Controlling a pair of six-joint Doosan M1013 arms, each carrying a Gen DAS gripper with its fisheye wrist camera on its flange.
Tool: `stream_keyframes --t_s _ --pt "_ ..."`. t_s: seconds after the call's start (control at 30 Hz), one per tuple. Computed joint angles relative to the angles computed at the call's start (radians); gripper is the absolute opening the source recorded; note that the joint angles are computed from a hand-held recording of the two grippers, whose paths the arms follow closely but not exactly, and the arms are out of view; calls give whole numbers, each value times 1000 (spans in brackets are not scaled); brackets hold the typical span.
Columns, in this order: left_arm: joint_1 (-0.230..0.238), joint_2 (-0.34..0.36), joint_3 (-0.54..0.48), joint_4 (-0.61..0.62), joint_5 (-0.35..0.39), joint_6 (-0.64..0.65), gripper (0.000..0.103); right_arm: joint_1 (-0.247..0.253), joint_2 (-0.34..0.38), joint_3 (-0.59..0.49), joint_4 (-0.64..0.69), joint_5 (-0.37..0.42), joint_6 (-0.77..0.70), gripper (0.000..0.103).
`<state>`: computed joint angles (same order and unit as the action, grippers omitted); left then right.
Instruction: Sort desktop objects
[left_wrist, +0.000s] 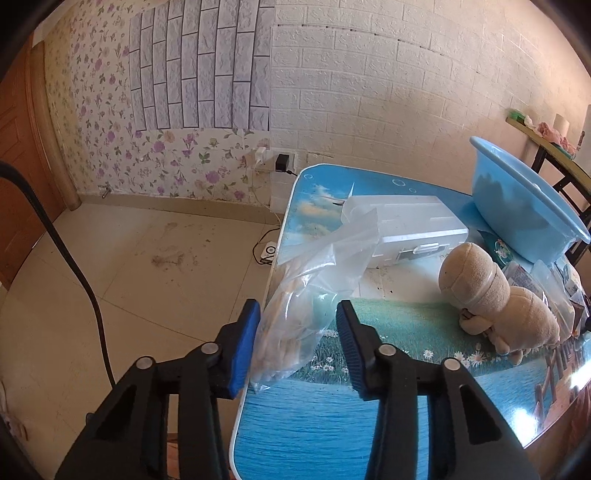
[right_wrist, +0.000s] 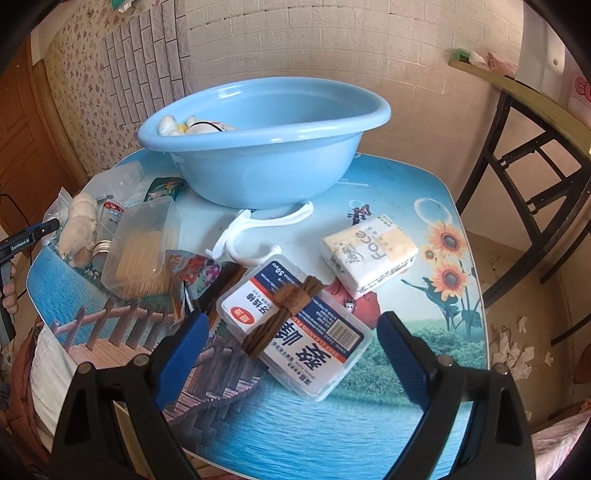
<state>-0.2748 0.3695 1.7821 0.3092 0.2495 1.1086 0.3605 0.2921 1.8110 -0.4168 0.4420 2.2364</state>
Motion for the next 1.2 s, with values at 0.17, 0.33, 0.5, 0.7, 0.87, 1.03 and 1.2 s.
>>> stream_keyframes --t_s 0.17,0.33,0.5,0.7,0.87,1.03,1.2 --pt "-8 -11 17 -42 -23 64 19 -10 6 2 72 -14 -69 93" --pt "-20 -30 33 -158 -31 198 15 -28 -12 26 198 -48 -150 81" --pt "-40 -51 52 -173 -34 203 15 -12 -47 64 -2 -53 93 81" --pt "-63 -54 54 -194 -33 208 16 -8 -50 67 -219 74 378 81" --pt "-76 -47 49 -233 -23 243 16 -19 -36 56 -178 104 366 82" --pt "-84 -42 51 -187 -19 195 17 -8 -26 39 -124 143 265 84" --pt "-82 -42 54 -210 -27 211 17 -5 -32 52 -45 90 172 85"
